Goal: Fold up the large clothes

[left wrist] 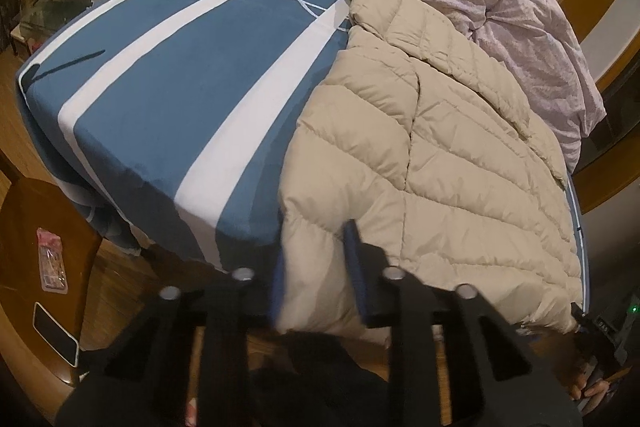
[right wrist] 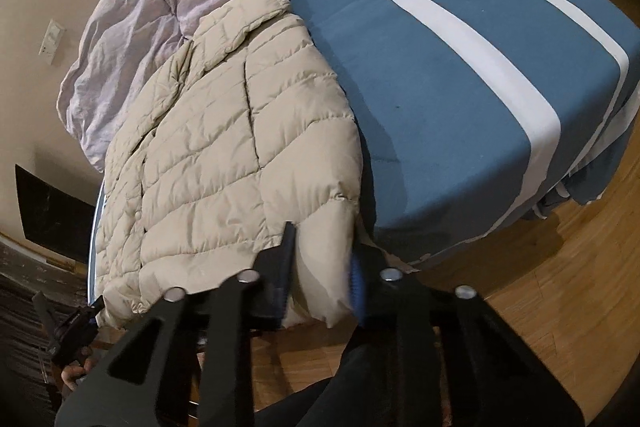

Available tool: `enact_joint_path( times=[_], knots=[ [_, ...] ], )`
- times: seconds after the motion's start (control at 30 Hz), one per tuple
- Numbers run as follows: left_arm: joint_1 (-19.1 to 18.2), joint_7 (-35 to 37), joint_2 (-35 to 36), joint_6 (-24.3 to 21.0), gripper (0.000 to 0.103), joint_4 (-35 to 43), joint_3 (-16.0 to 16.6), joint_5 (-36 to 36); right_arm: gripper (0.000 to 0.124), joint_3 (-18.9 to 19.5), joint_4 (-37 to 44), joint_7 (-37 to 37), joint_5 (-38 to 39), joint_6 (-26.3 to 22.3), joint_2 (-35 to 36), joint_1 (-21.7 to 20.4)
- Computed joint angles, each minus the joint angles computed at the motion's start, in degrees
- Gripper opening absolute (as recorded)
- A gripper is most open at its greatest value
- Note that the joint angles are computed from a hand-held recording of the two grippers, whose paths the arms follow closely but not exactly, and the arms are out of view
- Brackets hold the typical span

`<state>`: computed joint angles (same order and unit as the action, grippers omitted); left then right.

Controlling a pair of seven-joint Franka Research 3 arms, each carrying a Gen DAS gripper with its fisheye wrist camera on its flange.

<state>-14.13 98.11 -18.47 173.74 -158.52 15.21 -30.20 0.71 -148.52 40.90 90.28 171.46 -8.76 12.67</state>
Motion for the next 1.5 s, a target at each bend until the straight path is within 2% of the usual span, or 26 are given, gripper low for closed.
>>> enact_joint_path(
  times=[0.1, 0.2, 0.4, 0.67, 0.77, 0.93, 1.13, 1.33, 1.5],
  knots=[
    [-0.1, -0.1, -0.7, 0.6, 0.009, -0.3, 0.2, -0.1, 0.011, 0.1, 0.5, -2.0, 2.3, 0.6, -0.4, 0.0],
    [0.5, -1.1, -1.2, 1.1, 0.006, 0.0, 0.0, 0.9, 0.009, 0.3, 1.5, -3.4, 3.9, 1.7, -0.6, -0.3],
    [1.0, -3.9, -0.8, 2.3, 0.004, 2.8, 0.3, 3.5, 0.008, 0.6, 5.4, -6.1, 6.0, 2.7, 0.5, -1.2],
    [1.7, -5.8, 3.8, 2.5, 0.004, 10.2, -0.3, 5.2, 0.008, 0.0, 13.0, -4.0, 2.2, 2.5, 4.6, -1.9],
    [3.2, -5.9, 6.8, 2.1, 0.004, 14.2, -2.0, 4.8, 0.008, -0.2, 16.4, -2.1, -0.5, 2.3, 7.0, -2.2],
    [8.1, -7.5, 12.6, 0.9, 0.004, 21.9, -6.9, 5.8, 0.008, -0.3, 23.3, 2.2, -5.8, 1.4, 12.2, -3.4],
    [13.2, -13.5, 21.3, -0.9, 0.004, 33.5, -11.4, 12.2, 0.008, 0.8, 31.5, 8.9, -14.0, 0.5, 18.7, -5.7],
    [15.5, -21.1, 29.2, -3.1, 0.003, 44.5, -13.3, 19.9, 0.008, 2.2, 40.6, 16.6, -23.5, -1.2, 25.6, -8.8],
    [15.9, -28.6, 36.2, -5.8, 0.003, 54.8, -13.4, 27.1, 0.008, 2.7, 48.4, 23.2, -32.1, -3.2, 31.2, -10.6]
  ],
)
